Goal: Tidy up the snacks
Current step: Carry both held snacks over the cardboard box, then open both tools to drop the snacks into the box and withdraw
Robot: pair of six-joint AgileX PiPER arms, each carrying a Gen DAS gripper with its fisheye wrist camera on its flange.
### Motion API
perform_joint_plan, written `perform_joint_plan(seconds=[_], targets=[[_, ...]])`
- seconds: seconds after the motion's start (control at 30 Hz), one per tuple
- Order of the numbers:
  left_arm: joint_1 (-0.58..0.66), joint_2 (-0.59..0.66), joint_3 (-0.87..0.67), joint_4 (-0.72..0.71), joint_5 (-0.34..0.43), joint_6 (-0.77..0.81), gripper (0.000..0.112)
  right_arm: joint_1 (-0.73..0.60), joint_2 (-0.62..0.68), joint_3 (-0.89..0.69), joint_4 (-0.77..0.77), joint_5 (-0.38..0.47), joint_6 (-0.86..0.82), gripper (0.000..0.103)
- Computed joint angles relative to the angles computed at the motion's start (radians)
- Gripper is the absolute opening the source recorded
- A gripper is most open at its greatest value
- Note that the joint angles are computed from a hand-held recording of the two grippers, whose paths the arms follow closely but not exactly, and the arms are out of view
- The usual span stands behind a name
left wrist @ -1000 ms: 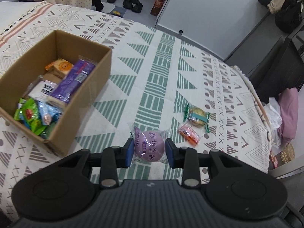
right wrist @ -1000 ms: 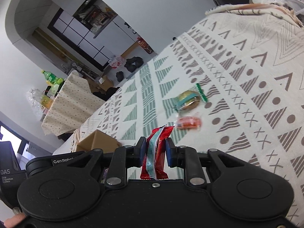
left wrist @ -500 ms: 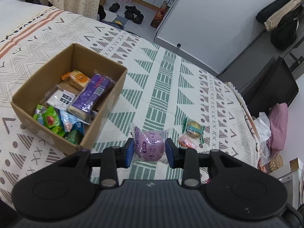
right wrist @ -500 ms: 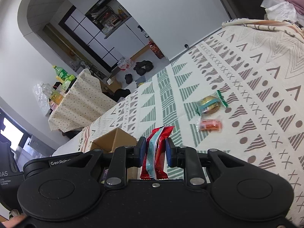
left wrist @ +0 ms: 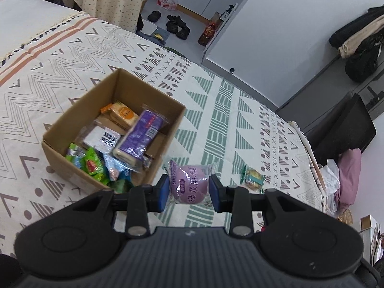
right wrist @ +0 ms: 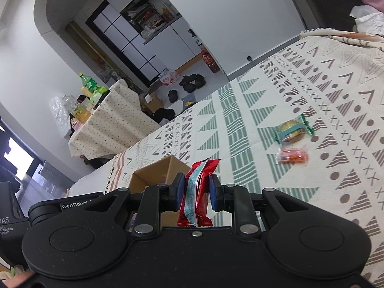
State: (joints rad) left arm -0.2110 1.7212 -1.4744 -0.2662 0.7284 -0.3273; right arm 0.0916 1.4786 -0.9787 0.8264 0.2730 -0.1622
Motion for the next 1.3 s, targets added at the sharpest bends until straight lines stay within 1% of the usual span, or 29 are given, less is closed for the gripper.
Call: perform_joint_plan(seconds=[0.33,0.57,0.77,0.9,0.93,1.0,1.13,1.23,1.3], targets=[[0.122,0.020,-0.004,-0.068,0.005,0.082,0.034,0.100,0.080,-0.092,-0.153,-0.015,0.165,0.022],[0.182,0.060,-0.042,-0.107,0.014,0.114,0.033,0.142,0.139,-0.164,-0.202,-0.011,0.224,0.022],[0.215,0.094,-0.071,-0.127,0.014,0.128,0.033,0.168,0.195,-0.232,-0.200,-0.002,0.224,0.022],[0.234,0.134,-0.101,-0.150,0.029,0.143,0.034,0.184,0.240,-0.282,-0.221,0.012,0.247,0.022],[0.237,0.143,-0.110,-0.152,0.036,0.142,0.034,0.187,0.249,-0.292,-0.220,0.014,0.247,0.022],[0.240,0.150,-0.112,-0.132,0.034,0.114,0.039,0.195,0.269,-0.316,-0.225,0.020,0.255,0.022],[0.248,0.148,-0.109,-0.100,0.032,0.086,0.042,0.208,0.308,-0.352,-0.225,0.029,0.267,0.022],[0.251,0.148,-0.108,-0.083,0.037,0.086,0.048,0.221,0.332,-0.376,-0.212,0.041,0.260,0.022],[0.245,0.149,-0.109,-0.054,0.042,0.067,0.054,0.224,0.343,-0.390,-0.172,0.054,0.206,0.023]])
